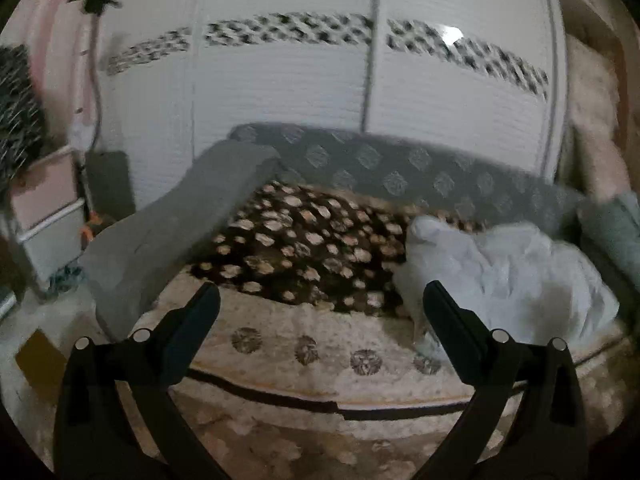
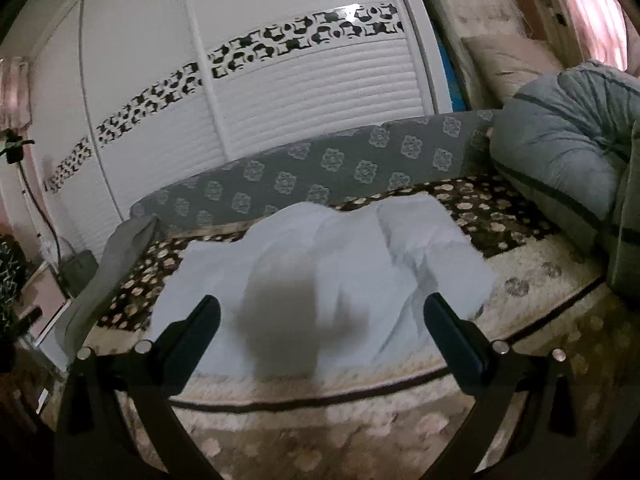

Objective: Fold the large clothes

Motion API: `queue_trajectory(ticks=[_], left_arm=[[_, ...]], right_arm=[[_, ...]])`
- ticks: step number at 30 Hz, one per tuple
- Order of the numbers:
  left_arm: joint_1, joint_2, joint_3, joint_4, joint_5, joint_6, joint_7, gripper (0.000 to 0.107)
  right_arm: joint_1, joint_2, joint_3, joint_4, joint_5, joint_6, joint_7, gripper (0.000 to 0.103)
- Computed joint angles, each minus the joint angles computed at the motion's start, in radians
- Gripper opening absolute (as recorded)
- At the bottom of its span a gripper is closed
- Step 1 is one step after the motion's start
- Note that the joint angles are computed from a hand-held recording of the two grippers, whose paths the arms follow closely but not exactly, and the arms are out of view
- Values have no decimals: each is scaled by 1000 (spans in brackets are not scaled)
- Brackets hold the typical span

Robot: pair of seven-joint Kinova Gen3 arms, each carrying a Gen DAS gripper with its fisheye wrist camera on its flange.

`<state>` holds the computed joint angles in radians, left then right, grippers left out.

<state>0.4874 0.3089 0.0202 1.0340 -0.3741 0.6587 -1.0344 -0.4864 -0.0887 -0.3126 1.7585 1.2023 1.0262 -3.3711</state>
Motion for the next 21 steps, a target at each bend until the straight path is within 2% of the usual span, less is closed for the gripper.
queue_trajectory(ticks=[3, 4, 6, 7, 9, 11, 13, 16, 18, 21], left_arm=[[68, -70, -121, 105, 30, -81, 122, 100], [104, -82, -167, 128, 21, -91, 163, 100], [145, -103, -204, 178, -46, -121, 244, 100], [145, -107, -195, 191, -80, -132, 272, 100], [91, -108, -121, 199, -109, -139, 280, 100], [14, -92, -28, 170, -87, -116, 239, 100], [-29, -75, 29, 145, -70, -91, 202, 100], [-11, -46, 35, 98, -92, -30, 170, 100], [60, -33, -14, 78, -167, 6, 194, 100], [96, -45, -29, 103, -237, -18, 211, 100]], right_arm=[[-47, 14, -66, 32, 122, 90, -44, 101], [-39, 17, -113, 38, 163, 130, -42, 102], [-48, 15, -172, 64, 244, 212, -75, 102], [-65, 18, -174, 81, 281, 238, -107, 102], [-114, 28, -122, 90, 305, 242, -143, 102], [-154, 32, -48, 74, 264, 206, -131, 102], [-145, 34, -28, 51, 214, 179, -102, 102], [-137, 44, -17, 26, 169, 163, -66, 102], [-140, 51, -18, 21, 168, 166, -42, 102], [-146, 64, -14, 2, 154, 174, 6, 102]])
